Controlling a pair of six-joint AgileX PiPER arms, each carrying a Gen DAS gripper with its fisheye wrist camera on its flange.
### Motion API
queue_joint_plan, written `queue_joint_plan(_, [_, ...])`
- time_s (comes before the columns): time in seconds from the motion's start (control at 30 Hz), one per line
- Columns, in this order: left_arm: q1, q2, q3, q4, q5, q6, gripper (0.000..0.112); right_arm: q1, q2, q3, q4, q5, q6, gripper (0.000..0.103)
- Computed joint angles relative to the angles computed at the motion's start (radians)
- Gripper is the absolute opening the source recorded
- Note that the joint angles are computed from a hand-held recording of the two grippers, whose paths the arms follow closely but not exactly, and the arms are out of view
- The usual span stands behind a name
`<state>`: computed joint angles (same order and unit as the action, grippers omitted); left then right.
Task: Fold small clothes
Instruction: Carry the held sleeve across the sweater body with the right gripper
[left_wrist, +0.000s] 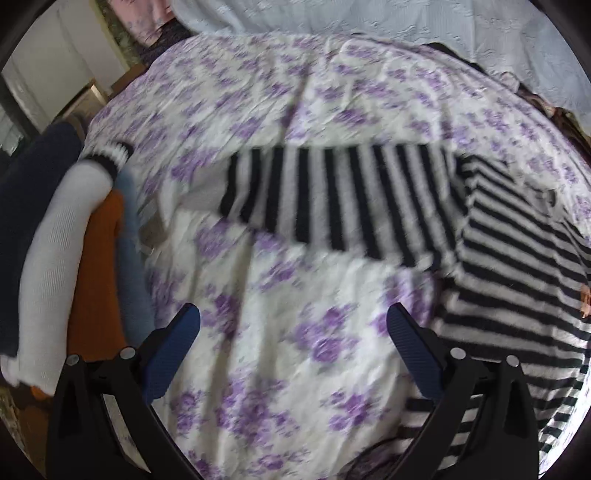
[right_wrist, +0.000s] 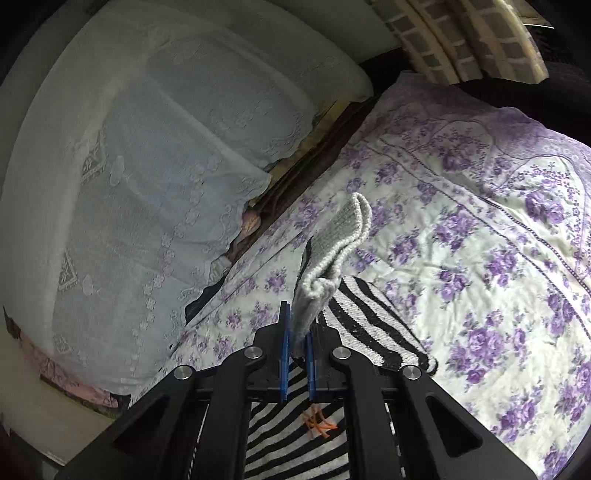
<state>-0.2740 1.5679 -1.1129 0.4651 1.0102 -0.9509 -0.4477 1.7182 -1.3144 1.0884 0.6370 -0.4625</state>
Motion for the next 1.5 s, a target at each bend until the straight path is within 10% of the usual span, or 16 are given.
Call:
queue_joint_plan(0.37, [-0.284,0.344,-0.5,0.209,-0.062,0.125,0.099,0.248,0.012,-0.068,-0.116,-0.008,0.094,0.008])
queue_joint_plan(0.67, [-0.09,0.528,-0.966,-0.368,0.035,0.375,0.099,0.403,0.142,-0.196,-0.126,0.035,0.113,0.008])
queue_joint_plan(1.17, [0.045,0.554,-0.804,-0.679,-0.101,0.529,0.099,0.6,0.45,-0.421,-0.258,0.087,0.189,0.011])
queue_joint_plan(1.37, [0.019,0.745,-1.003,-0.687,0.051,0.54,0.099,0.619,0.551,-0.48,-0.366,0.191,0.246,0.016])
queue_joint_plan(1.5, [0.03,0.74,-0.93,-0.739,0.0,0.553,0.099,0.584,0.427,-0.321,-0.344,0.152,0.109,0.043])
